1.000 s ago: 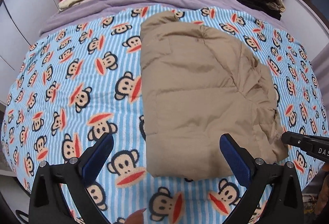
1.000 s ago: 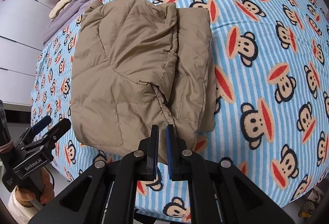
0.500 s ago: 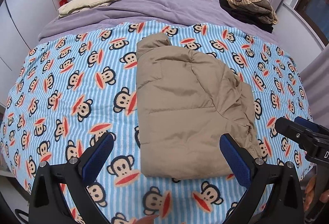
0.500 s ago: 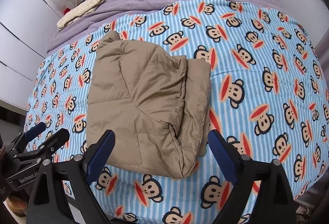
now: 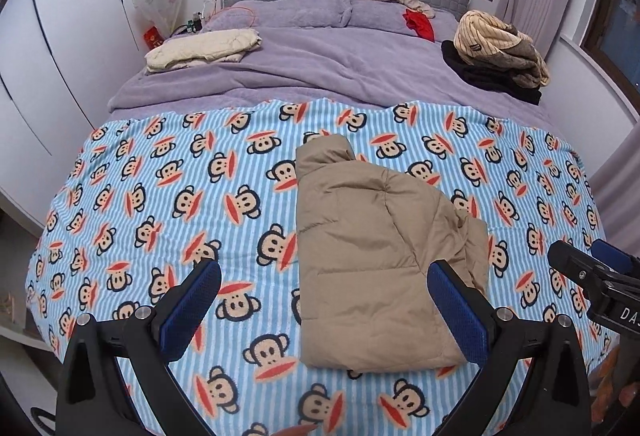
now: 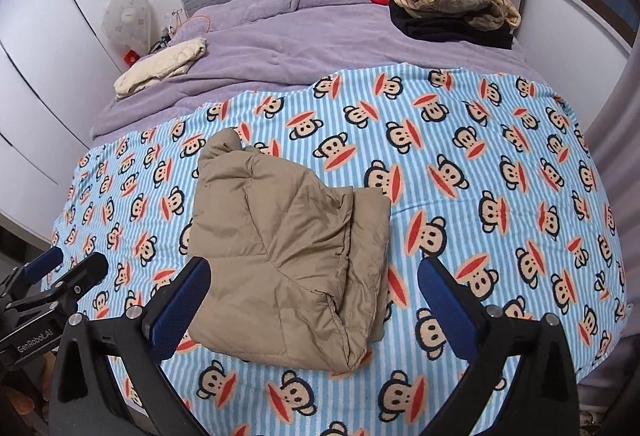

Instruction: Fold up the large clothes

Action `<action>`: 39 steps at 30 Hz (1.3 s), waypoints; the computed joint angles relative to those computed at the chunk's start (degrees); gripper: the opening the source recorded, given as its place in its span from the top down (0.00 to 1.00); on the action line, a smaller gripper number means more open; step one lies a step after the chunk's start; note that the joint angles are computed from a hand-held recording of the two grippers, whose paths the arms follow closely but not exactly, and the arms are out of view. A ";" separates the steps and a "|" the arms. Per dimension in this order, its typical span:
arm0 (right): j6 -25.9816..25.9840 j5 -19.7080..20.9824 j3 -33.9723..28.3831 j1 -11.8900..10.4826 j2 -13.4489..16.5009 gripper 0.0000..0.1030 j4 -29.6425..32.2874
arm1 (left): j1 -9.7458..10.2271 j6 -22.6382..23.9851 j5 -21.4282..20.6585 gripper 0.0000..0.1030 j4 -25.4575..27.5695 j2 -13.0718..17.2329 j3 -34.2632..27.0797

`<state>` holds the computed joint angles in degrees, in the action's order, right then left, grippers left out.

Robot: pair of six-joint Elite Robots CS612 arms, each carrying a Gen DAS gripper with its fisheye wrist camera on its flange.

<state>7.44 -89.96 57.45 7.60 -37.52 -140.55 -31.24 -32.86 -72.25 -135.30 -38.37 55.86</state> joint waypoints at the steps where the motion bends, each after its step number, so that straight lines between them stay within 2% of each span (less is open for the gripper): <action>1: -0.30 -0.85 -0.14 0.12 -0.03 0.00 -0.13 | -0.01 -0.01 0.12 0.00 -0.26 -0.17 0.09; 3: -0.79 -2.69 -0.45 0.35 -0.02 0.00 -0.58 | -0.01 -0.34 0.17 0.00 -0.46 -0.36 0.07; 6: -0.47 -3.37 -0.28 0.40 -0.20 0.00 -1.93 | -0.14 -0.72 0.98 0.00 -0.55 -0.53 0.08; 39: 0.08 -3.61 -0.40 0.39 -0.24 0.00 -1.86 | -0.03 -1.81 1.66 0.00 1.17 -0.27 -0.48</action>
